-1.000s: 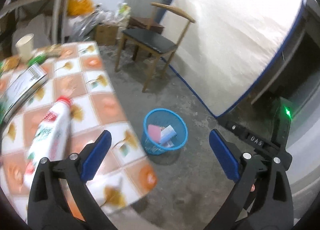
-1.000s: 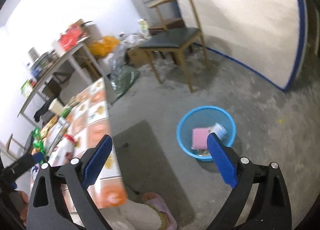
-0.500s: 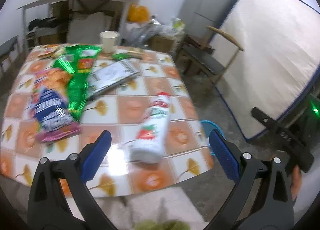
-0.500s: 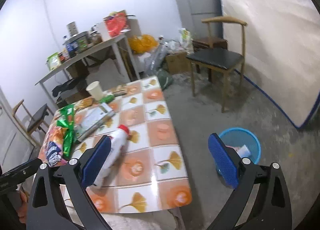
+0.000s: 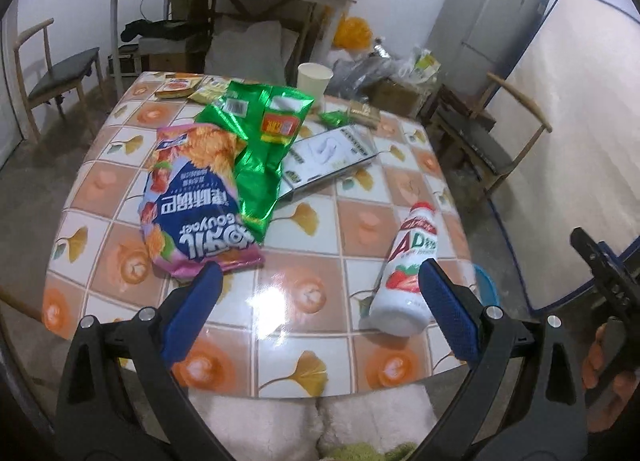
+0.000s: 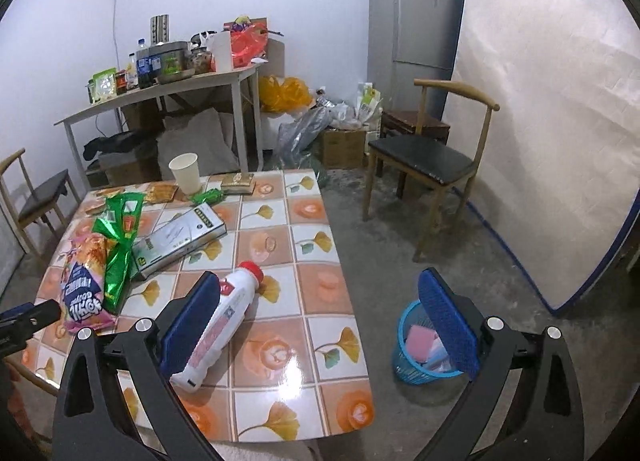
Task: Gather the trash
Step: 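Move both tools back over the table toward the white milk bottle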
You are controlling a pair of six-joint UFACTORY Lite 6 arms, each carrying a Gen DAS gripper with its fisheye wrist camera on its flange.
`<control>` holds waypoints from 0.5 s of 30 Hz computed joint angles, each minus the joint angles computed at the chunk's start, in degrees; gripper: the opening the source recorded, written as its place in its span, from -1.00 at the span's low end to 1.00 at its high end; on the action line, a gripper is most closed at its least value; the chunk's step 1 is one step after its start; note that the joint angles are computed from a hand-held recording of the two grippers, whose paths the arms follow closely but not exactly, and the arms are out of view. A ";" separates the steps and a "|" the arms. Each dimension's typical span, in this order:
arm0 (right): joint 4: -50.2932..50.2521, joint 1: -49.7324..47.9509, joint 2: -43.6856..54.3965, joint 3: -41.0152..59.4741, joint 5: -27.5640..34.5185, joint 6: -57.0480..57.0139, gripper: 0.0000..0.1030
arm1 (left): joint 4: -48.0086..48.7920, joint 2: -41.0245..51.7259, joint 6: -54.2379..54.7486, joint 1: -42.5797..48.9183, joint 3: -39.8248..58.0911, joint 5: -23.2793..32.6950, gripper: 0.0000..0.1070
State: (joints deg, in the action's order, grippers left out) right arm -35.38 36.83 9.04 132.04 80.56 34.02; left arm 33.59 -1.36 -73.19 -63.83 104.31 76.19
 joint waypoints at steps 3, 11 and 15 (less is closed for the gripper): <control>-2.04 0.34 3.14 4.44 1.04 -0.68 0.87 | -2.54 -3.39 1.76 2.39 -3.75 -6.93 0.76; -0.76 -2.73 6.50 7.12 -0.44 -3.54 0.87 | -8.04 -7.11 3.63 7.48 -11.31 -19.90 0.76; 3.06 -5.51 1.54 -2.15 -6.60 -2.95 0.87 | -10.72 -9.09 3.84 9.85 -16.07 -25.09 0.76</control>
